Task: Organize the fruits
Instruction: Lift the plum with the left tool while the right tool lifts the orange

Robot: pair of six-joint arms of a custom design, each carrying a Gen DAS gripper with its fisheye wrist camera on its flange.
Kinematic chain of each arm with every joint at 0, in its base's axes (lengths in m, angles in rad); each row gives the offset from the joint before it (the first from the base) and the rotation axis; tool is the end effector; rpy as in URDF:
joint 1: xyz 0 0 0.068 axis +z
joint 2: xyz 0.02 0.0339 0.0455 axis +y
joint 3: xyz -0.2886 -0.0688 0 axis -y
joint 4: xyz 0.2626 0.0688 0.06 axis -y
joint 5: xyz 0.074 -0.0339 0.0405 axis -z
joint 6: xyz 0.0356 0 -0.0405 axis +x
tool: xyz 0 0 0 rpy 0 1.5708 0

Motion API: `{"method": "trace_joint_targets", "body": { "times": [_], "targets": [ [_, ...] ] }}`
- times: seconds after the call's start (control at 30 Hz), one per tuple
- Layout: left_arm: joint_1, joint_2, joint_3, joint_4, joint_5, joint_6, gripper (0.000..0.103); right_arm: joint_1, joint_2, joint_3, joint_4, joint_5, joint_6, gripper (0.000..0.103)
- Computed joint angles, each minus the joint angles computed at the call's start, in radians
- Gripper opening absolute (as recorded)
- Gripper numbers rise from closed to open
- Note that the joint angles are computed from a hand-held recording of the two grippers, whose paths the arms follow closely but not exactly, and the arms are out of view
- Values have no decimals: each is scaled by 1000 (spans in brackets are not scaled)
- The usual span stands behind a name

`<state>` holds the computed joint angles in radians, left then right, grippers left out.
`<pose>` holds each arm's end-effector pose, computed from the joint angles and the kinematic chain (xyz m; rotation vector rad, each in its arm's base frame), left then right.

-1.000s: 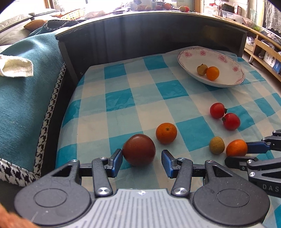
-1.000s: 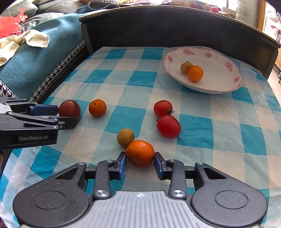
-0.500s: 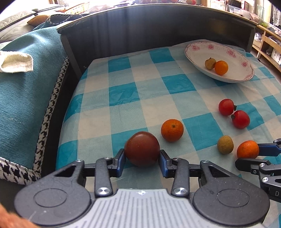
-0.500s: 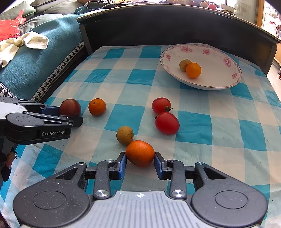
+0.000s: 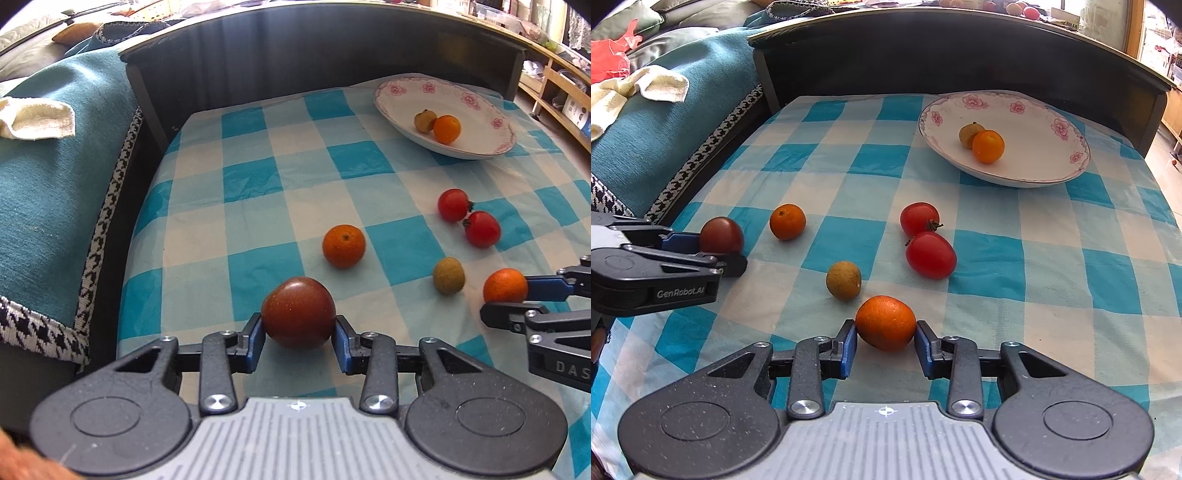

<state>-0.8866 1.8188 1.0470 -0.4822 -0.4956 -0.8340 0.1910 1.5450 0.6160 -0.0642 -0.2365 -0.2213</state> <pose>0.2367 -0.2634 0.1530 -0.0361 2.5643 0.1126 0.2705 0.0608 0.1366 -0.6092 2.4742 0.2910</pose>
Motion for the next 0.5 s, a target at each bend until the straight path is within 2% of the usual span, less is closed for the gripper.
{"method": "trace_joint_targets", "body": {
  "times": [0.5],
  "targets": [
    [-57, 27, 127, -63, -5, 28, 48, -29, -64, -7, -37, -8, -12, 28]
  ]
}}
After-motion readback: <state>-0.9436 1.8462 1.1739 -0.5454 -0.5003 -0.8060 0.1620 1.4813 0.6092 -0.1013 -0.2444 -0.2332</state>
